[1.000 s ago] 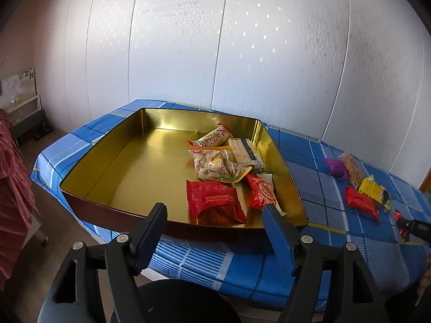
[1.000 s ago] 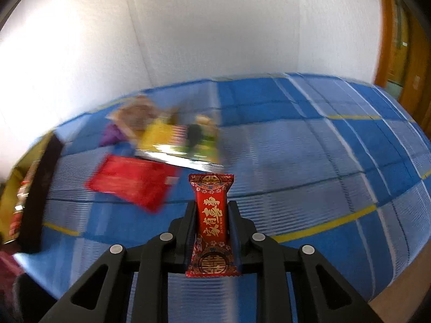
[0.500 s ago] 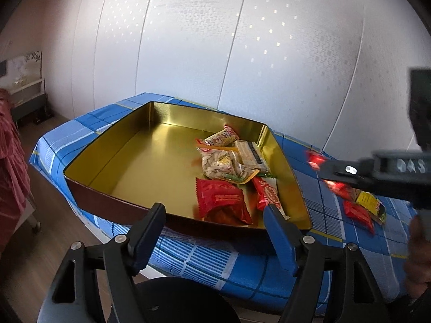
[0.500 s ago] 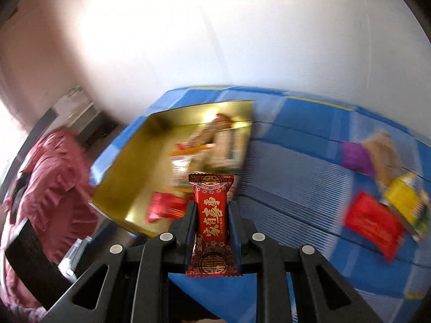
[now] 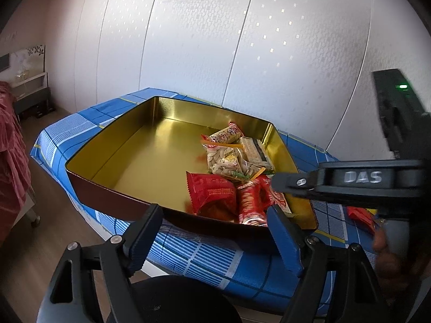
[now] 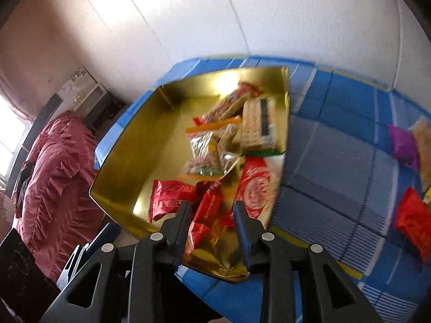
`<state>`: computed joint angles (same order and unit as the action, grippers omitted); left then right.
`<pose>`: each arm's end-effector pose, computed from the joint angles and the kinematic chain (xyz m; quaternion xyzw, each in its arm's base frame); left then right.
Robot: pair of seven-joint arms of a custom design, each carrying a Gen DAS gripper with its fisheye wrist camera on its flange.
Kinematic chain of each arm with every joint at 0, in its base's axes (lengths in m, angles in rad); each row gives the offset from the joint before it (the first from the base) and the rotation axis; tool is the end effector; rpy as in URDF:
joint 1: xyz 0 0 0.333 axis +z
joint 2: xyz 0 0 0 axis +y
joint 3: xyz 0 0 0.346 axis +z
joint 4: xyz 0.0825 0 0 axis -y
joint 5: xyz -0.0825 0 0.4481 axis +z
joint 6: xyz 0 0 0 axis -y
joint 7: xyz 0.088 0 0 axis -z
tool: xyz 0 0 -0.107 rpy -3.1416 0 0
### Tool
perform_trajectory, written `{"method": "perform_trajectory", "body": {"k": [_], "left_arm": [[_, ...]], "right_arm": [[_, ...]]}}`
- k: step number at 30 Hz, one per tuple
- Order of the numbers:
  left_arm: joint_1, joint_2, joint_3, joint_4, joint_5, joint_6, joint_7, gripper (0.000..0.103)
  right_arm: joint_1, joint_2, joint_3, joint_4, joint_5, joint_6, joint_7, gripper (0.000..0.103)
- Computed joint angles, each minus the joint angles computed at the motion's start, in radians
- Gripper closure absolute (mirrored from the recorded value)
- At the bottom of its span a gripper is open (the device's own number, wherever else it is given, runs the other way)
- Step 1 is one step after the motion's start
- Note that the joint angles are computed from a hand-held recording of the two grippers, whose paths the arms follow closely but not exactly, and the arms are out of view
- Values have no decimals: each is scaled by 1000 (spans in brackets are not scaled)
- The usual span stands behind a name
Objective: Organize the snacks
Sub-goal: 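Carry the red-and-gold candy bar over the gold tray and release it with the right gripper, then move both grippers back toward the remaining snacks on the tablecloth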
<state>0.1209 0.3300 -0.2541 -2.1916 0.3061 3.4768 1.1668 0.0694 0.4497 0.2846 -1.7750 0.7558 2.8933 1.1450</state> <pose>0.6425 -0.1135 0.3330 -0.6214 0.6309 -0.4089 0.2206 0.7300 0.2002 0.3662 -0.6611 0.6407 -0.0433 0.3881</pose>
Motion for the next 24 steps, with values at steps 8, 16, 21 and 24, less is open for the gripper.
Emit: {"method": "perform_trajectory", "body": {"k": [8,16,21,24], "left_arm": [[-13,0,6,8,-26,-31,22,23],[-49,-2,31,7,-71,-36,69,23],[-74,-6,48,3,-99,-37,108,23],[-94,-8,62,1,-118,-38,135,23]], "right_arm": [[-20,-113,8,-154,42,157,-32,70],[35,-192,-113,-315,-118,272,184,70],[210,-232,-361,-420,-278,304,408,70],[275,-245,-465,-465,-333,311,507,70]]}}
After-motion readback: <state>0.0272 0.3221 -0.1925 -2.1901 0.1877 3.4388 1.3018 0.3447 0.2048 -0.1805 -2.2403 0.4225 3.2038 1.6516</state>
